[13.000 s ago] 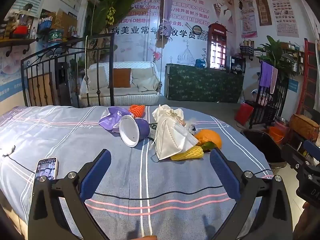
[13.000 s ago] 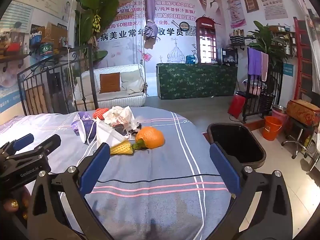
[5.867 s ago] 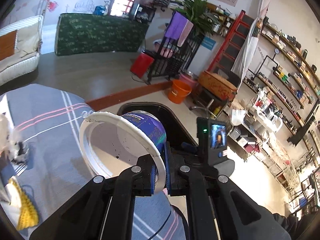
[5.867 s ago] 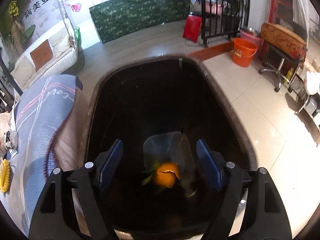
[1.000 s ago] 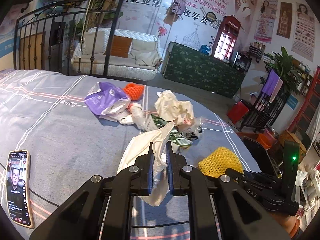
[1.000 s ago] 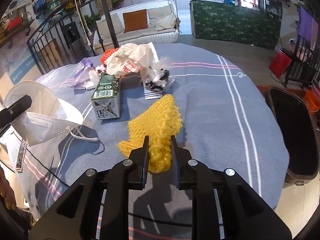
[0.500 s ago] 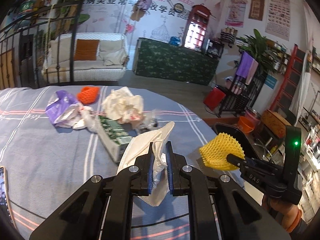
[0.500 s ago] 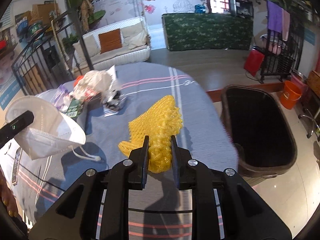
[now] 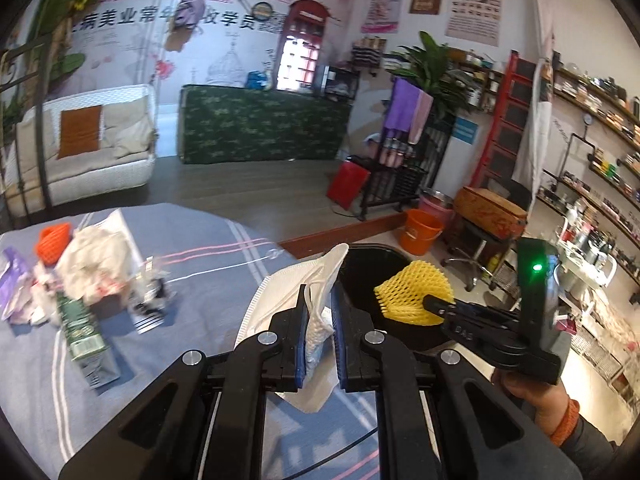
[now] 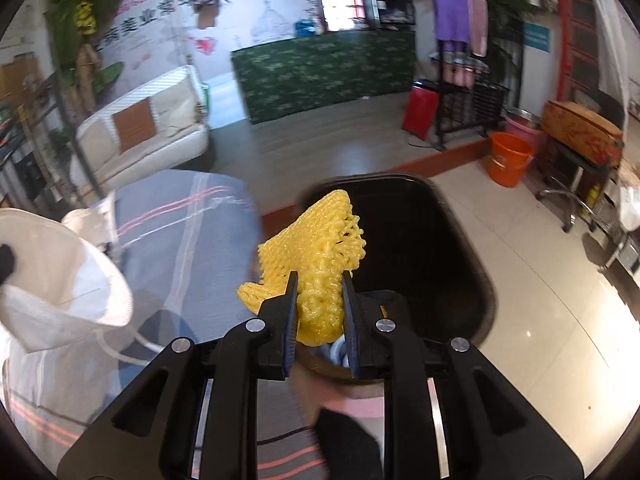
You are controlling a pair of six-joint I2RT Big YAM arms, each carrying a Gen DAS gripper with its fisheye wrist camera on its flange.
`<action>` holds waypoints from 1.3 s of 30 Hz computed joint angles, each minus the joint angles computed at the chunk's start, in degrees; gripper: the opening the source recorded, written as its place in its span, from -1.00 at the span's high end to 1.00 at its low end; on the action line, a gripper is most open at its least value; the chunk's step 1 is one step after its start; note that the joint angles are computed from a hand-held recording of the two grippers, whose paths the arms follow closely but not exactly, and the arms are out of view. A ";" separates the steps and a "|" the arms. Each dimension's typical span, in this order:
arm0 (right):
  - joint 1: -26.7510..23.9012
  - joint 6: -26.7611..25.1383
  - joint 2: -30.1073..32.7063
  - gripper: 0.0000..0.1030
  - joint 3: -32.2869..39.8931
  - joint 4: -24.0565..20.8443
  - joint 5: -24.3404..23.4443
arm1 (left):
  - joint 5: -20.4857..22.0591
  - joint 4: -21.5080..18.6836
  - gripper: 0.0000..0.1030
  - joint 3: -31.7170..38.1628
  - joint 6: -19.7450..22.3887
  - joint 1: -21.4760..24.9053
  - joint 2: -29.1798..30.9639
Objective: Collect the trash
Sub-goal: 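Carry the mask and foam net to the bin and release both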
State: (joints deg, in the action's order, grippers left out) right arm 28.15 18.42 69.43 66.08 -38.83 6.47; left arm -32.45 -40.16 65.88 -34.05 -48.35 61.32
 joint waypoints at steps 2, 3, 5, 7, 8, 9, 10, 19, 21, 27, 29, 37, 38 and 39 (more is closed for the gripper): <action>-1.90 0.23 1.42 0.60 0.36 0.17 -0.82 | 1.47 1.43 0.77 1.48 1.66 0.37 2.16; -2.56 0.37 2.03 0.60 0.52 0.18 -1.14 | 2.33 2.00 0.77 2.07 2.18 0.58 3.04; -3.80 0.59 3.14 0.60 0.66 0.23 -1.72 | 3.90 2.93 0.77 3.35 3.01 1.00 4.96; -4.84 0.65 4.41 0.60 1.05 0.14 -2.23 | 4.88 3.29 0.77 4.20 3.33 1.03 6.22; -5.08 0.76 4.82 0.59 1.04 0.07 -2.50 | 5.24 3.57 0.77 4.52 3.54 1.06 6.86; -5.31 0.79 5.18 0.55 0.97 -0.02 -2.88 | 5.28 3.70 0.77 4.60 3.65 0.95 7.17; -5.53 0.84 5.31 0.39 0.54 0.11 -3.27 | 5.73 3.69 0.77 4.74 3.81 1.12 7.48; -6.16 3.35 1.52 -0.23 -3.07 1.00 0.96 | 12.26 4.03 0.77 7.90 3.55 3.48 11.68; -6.56 3.29 -0.05 -0.23 -4.07 0.65 1.17 | 13.87 4.74 0.77 8.89 3.91 3.83 13.13; -8.17 4.40 -4.62 -0.24 -7.39 -0.87 0.67 | 17.32 5.06 0.77 12.49 5.41 4.36 18.48; -8.64 4.51 -5.81 -0.24 -8.15 -1.36 0.84 | 18.74 4.56 0.77 14.04 5.33 4.48 20.41; -9.77 4.22 -7.64 -0.24 -9.31 -2.48 0.94 | 21.74 2.55 0.77 17.35 4.99 5.09 24.92; -9.83 4.24 -7.63 -0.24 -9.36 -2.50 0.96 | 21.89 2.45 0.77 17.54 5.27 5.15 25.17; -9.88 4.34 -7.72 -0.24 -9.43 -2.58 0.94 | 21.76 2.36 0.77 17.86 5.55 5.10 25.54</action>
State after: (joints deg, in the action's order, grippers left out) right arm 18.27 22.76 61.72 56.65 -41.42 7.41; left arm -10.69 -37.80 83.74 -28.50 -43.25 86.85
